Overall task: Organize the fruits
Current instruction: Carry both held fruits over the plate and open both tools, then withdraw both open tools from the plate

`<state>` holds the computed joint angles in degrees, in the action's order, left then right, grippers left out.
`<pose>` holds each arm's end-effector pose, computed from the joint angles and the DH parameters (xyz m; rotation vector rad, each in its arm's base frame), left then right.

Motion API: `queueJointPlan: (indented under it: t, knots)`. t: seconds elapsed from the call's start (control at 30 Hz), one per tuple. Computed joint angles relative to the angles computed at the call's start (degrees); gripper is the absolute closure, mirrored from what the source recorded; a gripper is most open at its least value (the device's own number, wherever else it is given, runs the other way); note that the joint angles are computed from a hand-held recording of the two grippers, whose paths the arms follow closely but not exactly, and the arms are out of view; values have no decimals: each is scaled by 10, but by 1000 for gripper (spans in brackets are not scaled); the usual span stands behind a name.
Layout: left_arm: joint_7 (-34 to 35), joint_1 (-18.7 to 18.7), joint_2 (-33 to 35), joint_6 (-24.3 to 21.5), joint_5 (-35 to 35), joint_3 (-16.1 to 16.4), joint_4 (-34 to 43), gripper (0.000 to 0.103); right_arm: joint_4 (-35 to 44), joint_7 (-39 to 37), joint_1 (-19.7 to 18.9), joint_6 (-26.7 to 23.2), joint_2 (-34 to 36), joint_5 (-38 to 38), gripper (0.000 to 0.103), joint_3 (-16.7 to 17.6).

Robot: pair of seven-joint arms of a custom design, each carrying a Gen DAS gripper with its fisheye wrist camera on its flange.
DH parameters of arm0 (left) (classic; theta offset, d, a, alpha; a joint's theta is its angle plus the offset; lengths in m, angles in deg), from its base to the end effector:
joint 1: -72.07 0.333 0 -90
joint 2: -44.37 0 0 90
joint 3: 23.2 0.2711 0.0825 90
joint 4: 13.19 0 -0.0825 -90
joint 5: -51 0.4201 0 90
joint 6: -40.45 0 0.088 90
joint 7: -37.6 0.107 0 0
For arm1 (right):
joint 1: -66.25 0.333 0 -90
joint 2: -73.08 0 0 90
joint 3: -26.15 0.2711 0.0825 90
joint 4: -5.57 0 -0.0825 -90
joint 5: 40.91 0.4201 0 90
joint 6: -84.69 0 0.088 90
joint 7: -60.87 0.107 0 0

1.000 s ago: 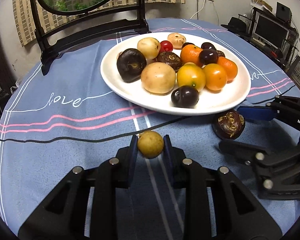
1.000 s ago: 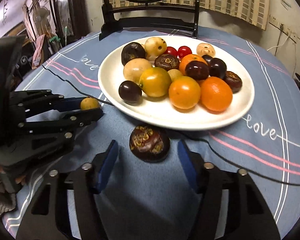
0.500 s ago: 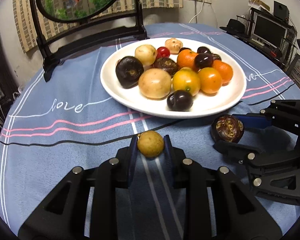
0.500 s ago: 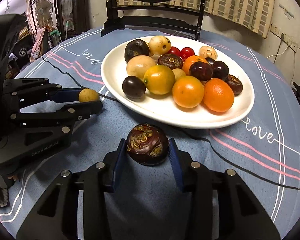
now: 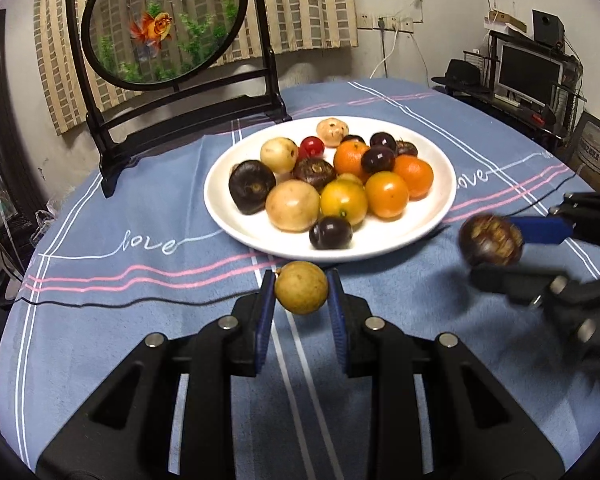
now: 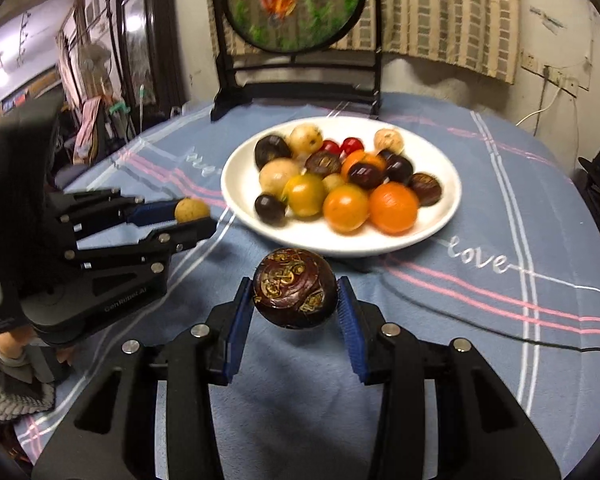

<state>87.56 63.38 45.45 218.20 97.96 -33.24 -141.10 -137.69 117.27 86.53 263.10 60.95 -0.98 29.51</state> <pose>0.5370 -0.2465 0.3776 -1.3170 2.0586 -0.8547 0.4979 0.1583 0.3788 -1.9166 1.3923 -0.5180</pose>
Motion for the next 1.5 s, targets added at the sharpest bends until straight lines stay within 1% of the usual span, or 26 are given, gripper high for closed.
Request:
queueJointPlan:
  t: [0.03, 0.1, 0.13, 0.23, 0.3, 0.37, 0.5, 0.63, 0.8, 0.93, 0.97, 1.0, 1.03, 1.07, 1.1, 1.13, 1.17, 1.2, 1.3, 1.33, 1.4, 1.47, 1.5]
  knots:
    - [11, 0, 3, -2, -13, -2, 5, 77, 1, -7, 5, 0, -4, 9, 60, -8]
    - [16, -1, 8, -5, -18, -2, 16, 77, 9, -20, 9, -1, -7, 25, 60, -22]
    - [23, -1, 12, -8, -25, -3, 23, 77, 14, -20, 4, -1, -6, 24, 60, -22]
    - [36, -5, 29, -17, -33, -3, 54, 77, 32, 0, -26, -7, 1, -3, 60, -10]
    - [38, -10, 44, -26, -29, -2, 79, 77, 52, 7, -36, -10, 14, -14, 60, -10]
    - [43, -16, 64, -35, -30, -1, 108, 77, 76, 6, -40, -16, 30, -16, 60, -14]
    - [79, -20, 109, -50, -66, -8, 167, 77, 132, -9, -43, -30, 76, 0, 60, -19]
    - [129, -17, 164, -66, -115, -22, 233, 77, 192, -5, -56, -46, 130, -2, 60, -13]
    - [166, -21, 221, -87, -150, -26, 298, 77, 242, 6, -69, -60, 178, -13, 60, -7]
    - [177, -30, 252, -103, -163, -20, 335, 77, 267, -4, -79, -72, 201, -4, 60, 1]
    - [175, -33, 257, -104, -163, -16, 342, 75, 273, -14, -83, -78, 207, 5, 60, 4]
    - [181, -30, 263, -104, -170, -20, 346, 73, 277, -19, -85, -83, 210, 11, 59, 6]
    - [192, -23, 266, -104, -181, -28, 347, 69, 277, -17, -85, -80, 213, 10, 51, 5]
    - [197, -22, 267, -104, -185, -30, 347, 60, 278, -9, -82, -76, 214, 0, 42, 2]
    - [189, -31, 263, -101, -178, -20, 343, 53, 277, -12, -83, -68, 215, 2, 35, 4]
    - [162, -51, 258, -96, -155, 5, 339, 39, 273, -31, -89, -61, 211, 24, 35, 12]
    - [136, -68, 254, -90, -131, 26, 335, 33, 272, -44, -92, -60, 209, 38, 35, 16]
    - [121, -75, 250, -85, -114, 35, 332, 33, 271, -56, -95, -60, 205, 54, 35, 20]
    - [115, -62, 234, -79, -113, 22, 316, 31, 260, -75, -94, -48, 190, 81, 35, 22]
    - [101, -64, 224, -73, -107, 26, 305, 28, 256, -85, -94, -48, 184, 94, 35, 23]
    - [62, -76, 203, -63, -77, 45, 283, 23, 244, -109, -93, -43, 167, 130, 35, 24]
    - [0, -95, 177, -53, -27, 72, 257, 11, 229, -142, -89, -41, 144, 178, 34, 24]
    - [-19, -95, 168, -51, -11, 73, 249, 9, 218, -156, -85, -39, 130, 200, 32, 22]
